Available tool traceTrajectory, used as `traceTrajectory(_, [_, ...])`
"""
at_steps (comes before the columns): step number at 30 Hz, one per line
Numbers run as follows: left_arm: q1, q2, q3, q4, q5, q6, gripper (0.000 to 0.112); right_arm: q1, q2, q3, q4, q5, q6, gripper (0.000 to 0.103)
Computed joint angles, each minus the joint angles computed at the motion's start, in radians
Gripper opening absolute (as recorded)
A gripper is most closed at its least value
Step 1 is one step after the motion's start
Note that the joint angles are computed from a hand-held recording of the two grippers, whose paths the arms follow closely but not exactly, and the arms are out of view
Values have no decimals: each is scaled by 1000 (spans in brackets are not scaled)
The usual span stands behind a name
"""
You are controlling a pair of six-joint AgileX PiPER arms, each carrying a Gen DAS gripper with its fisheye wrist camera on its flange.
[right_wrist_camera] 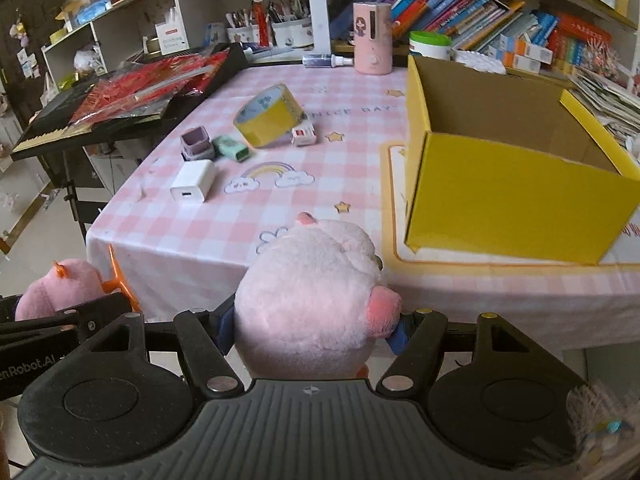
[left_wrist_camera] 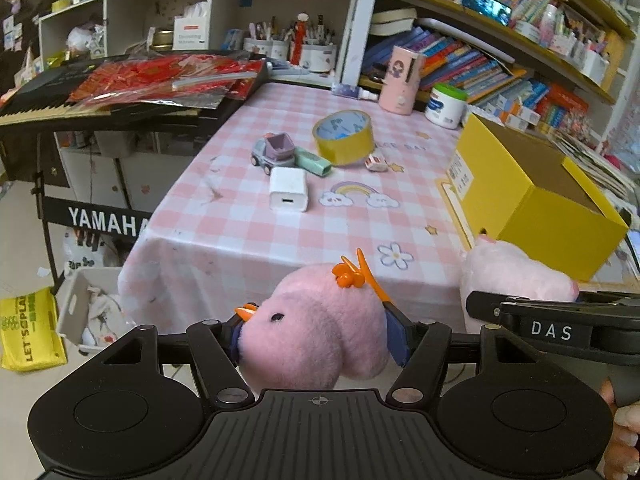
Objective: Organize objects
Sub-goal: 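Carry both plush toys over the open yellow box with both tools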
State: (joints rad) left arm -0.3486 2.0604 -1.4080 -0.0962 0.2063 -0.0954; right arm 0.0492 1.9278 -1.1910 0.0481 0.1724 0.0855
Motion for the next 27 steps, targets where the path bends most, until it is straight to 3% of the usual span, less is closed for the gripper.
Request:
traceTrajectory(12, [-32,-36,71,-312,-4,372,64,-14,-100,179,-102,-48,152,66])
traceTrajectory(22, [-76,-12,41,-540,54,651,64,-67,-176,302,-430,-53,542,66])
traceTrajectory(27, [-101,3,17,-588,82,721,64,-103,-207,342,-515,-38,655,66])
